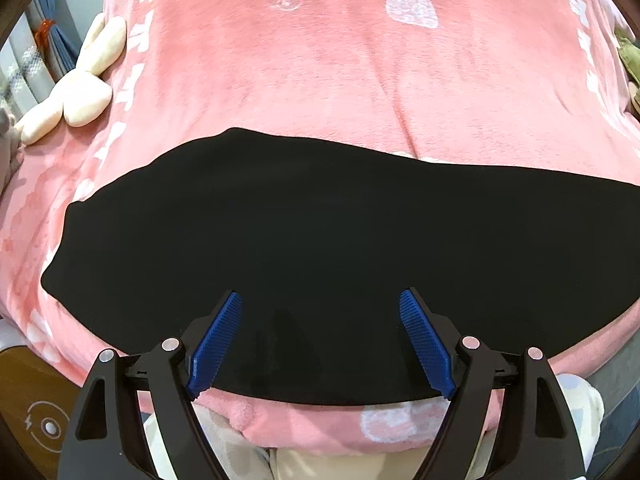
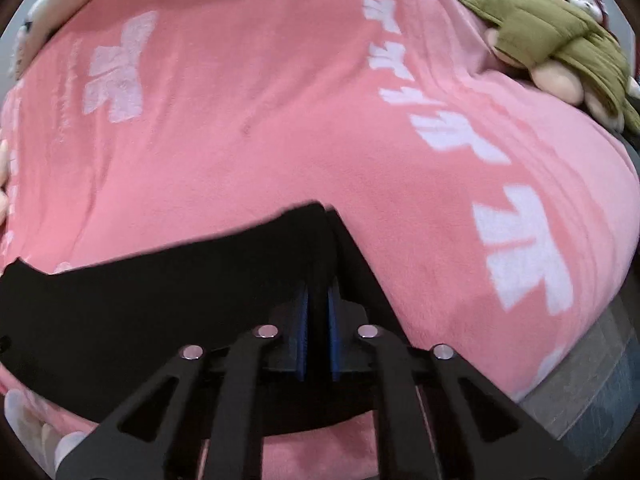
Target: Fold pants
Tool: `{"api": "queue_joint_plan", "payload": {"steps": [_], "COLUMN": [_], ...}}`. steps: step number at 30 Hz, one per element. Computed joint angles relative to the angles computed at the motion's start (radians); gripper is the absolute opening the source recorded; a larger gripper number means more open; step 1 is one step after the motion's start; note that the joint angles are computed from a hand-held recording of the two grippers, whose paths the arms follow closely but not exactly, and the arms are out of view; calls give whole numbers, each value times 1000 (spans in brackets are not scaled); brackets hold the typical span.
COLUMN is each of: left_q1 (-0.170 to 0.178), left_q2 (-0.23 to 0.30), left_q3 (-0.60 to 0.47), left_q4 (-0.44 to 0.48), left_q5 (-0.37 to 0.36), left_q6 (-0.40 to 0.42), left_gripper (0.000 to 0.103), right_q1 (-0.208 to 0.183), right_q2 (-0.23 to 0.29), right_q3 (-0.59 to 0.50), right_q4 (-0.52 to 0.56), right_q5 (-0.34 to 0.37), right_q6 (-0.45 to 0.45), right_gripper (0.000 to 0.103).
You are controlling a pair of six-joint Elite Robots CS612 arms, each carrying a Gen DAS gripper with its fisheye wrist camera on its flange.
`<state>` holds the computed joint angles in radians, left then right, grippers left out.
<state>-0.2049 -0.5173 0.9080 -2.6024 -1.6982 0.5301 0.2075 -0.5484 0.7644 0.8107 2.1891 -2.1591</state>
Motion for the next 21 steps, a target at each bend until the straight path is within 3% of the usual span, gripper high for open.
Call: {"api": "queue_joint_plan", "payload": {"steps": [3,6,7,9,11,13,21], "left_q1": [-5,-10,-11,-14,-15,-14,-10], "left_q2": [0,2,2,-2,-7,-11,-17], "left_q3": [1,0,1,10,22,31,40], "left_q4": [-5,6,10,13,9,-3,5], "left_q5": [4,0,0,3,0,-4,-18], "left_q6": [0,-7,-9,-7,2,10,0], "left_gripper": [79,79,79,79,79,79,79], "right_q1": [13,-14,-20,-14,0,3,-5], "right_q2": [-36,3,6,-33,-51,-76,-114], "right_q3": [27,8,24,88,112,153,252], "right_q4": [-52,42,28,-53,-58,-87,-186], "right_q5": [89,3,-26,-4,49,42,-76], "right_q6": [-64,-44,-30,5,71,101,217], "right_gripper": [7,11,12,22,29,51,63]}}
